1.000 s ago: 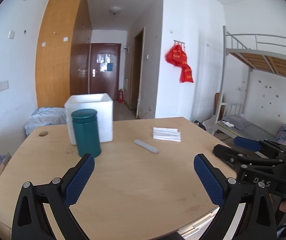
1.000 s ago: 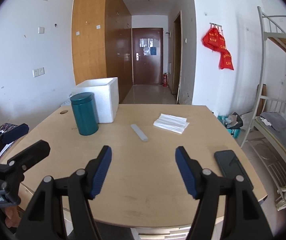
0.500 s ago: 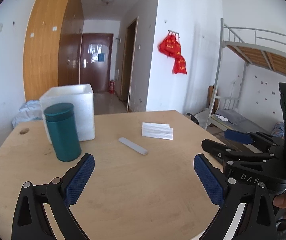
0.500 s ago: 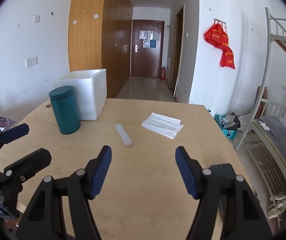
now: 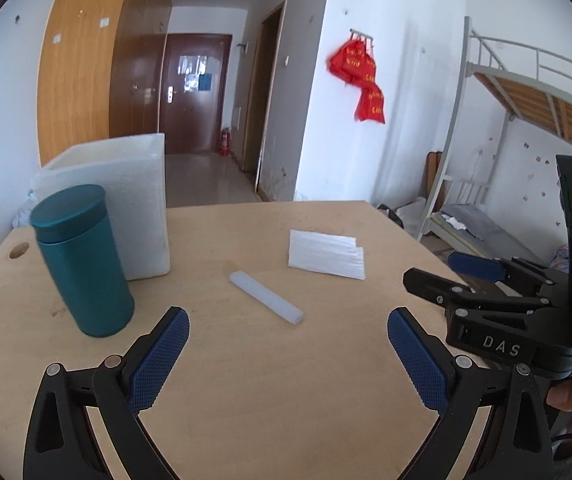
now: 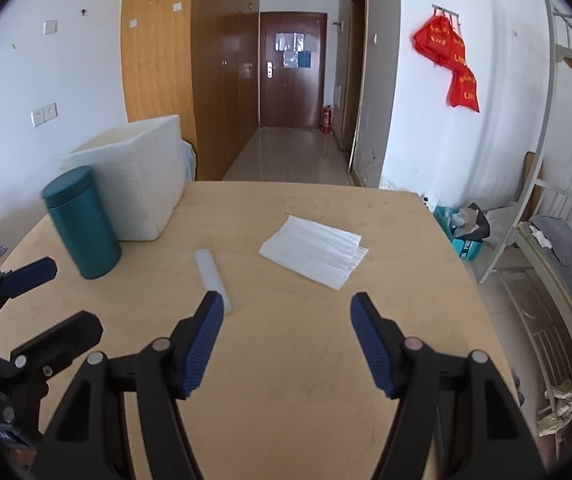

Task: Organize soft objects
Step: 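Reach the right tool to the white tissue sheet while the left tool reaches the white foam strip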

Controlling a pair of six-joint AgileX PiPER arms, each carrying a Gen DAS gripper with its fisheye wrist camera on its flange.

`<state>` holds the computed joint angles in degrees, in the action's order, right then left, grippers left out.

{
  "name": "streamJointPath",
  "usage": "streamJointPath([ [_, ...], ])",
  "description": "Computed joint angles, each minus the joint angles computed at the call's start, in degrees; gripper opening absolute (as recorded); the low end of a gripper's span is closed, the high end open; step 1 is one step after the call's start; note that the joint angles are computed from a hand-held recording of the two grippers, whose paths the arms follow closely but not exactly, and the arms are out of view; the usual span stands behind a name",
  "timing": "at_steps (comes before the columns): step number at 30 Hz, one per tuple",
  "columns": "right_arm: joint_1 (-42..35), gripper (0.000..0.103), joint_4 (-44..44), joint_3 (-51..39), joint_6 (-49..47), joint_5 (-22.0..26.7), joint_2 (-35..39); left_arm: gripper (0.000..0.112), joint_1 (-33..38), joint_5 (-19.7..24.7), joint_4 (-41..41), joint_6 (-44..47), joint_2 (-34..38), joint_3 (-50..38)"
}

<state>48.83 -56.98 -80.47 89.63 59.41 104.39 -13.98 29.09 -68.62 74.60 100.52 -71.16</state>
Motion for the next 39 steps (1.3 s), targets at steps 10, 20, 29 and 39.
streamJointPath([
  [10,-9.43,0.07,6.49,-3.5,-12.58,-6.38,2.6,0.1,-3.43,-0.06,16.36,-19.81,10.04,-13.58],
  [20,-16.2,0.07,13.96,-12.36,-26.75,-6.71,9.16,0.1,-5.8,2.88,30.98,-37.72,20.04,-27.8],
  [29,-21.53,0.07,20.53,-16.88,-34.88,-8.85,13.21,0.1,-7.3,8.45,41.36,-50.08,30.05,-42.2],
  [39,-24.15,0.07,24.7,-17.66,-38.69,-10.54,15.36,0.098,-9.05,12.58,50.69,-59.5,36.06,-51.38],
])
